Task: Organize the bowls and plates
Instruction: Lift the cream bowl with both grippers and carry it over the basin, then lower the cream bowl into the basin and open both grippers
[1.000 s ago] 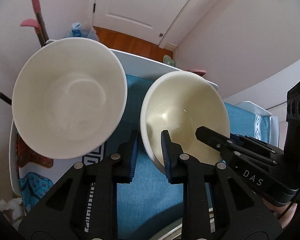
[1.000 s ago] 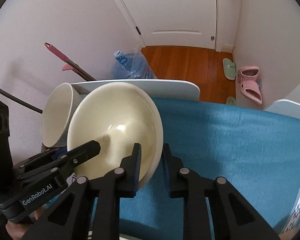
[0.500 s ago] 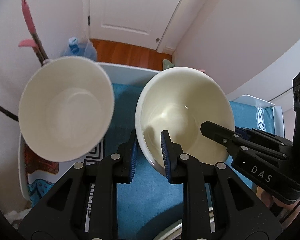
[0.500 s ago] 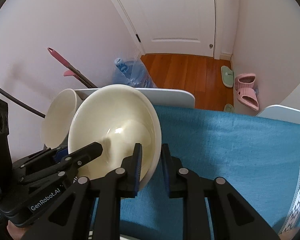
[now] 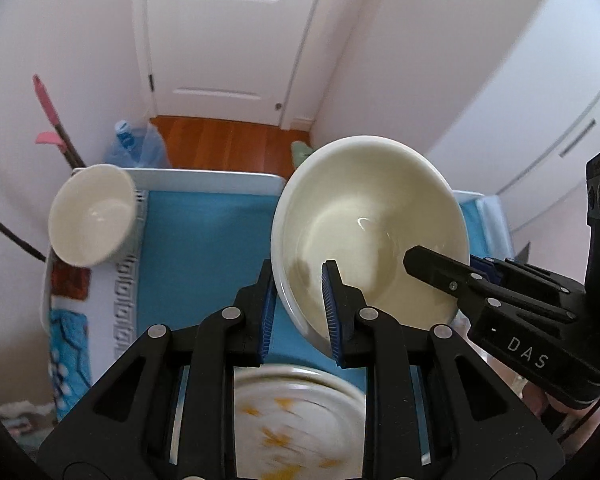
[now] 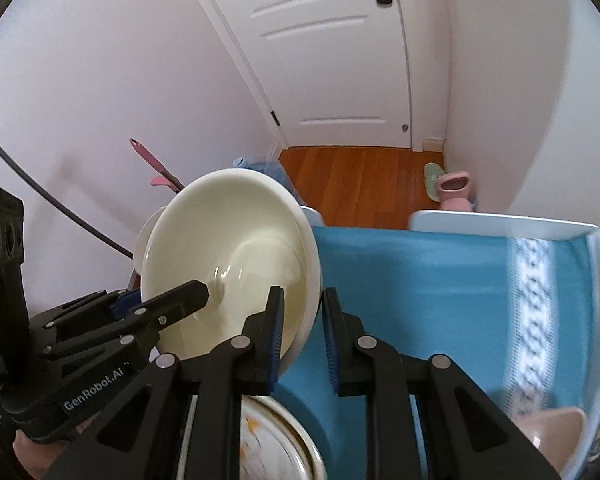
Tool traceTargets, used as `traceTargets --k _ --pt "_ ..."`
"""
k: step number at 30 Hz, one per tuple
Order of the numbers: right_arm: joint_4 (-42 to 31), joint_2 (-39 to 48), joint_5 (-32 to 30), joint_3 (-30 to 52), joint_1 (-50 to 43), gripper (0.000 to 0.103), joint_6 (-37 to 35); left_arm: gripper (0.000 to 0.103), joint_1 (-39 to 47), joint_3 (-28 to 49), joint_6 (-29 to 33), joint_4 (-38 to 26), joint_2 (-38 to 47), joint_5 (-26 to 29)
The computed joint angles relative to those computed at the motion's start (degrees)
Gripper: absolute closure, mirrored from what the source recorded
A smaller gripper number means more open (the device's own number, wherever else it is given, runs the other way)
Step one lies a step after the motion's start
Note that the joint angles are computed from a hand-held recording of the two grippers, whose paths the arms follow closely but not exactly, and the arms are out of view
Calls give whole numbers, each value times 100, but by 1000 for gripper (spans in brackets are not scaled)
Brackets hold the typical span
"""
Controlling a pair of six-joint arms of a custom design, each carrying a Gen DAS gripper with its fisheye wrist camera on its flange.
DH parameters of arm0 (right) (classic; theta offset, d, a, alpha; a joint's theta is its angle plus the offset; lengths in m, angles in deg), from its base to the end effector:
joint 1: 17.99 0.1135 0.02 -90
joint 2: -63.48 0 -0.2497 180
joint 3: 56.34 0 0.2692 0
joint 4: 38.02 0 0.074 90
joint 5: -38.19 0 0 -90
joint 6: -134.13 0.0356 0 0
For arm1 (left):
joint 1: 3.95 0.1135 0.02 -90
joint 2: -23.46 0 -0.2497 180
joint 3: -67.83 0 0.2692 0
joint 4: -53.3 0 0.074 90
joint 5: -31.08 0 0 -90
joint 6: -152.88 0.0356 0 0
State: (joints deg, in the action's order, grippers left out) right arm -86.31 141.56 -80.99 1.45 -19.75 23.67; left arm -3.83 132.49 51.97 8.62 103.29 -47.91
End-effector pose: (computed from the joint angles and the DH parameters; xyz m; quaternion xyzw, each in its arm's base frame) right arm 0.2597 0.0094 0.1666 -0.2007 0.9307 0.2082 0.2242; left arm 0.2905 -0.0062 0.1946 -0.0675 0.9591 -0.1166 0.2490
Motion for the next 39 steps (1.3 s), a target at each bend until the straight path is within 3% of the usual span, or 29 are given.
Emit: traceTargets --k 5,9,17,27,39 --pt "-1166 -51 -411 404 -1631 86 -1644 83 -1446 -27 -1031 -72 -342 -556" --pt "-1809 243 -550 767 -2869 86 -2854 83 -2558 245 -1767 31 -28 -930" --pt "-2270 1354 -396 1440 -4458 86 -4364 83 -3894 671 -2640 169 763 -1235" --pt "-1766 2395 104 1426 -4972 86 -4964 83 -4455 814 -3012 265 1779 -1165" --pt "-1485 3048 277 1554 -5078 86 -5117 83 -4426 887 -2830 336 2373 -1215"
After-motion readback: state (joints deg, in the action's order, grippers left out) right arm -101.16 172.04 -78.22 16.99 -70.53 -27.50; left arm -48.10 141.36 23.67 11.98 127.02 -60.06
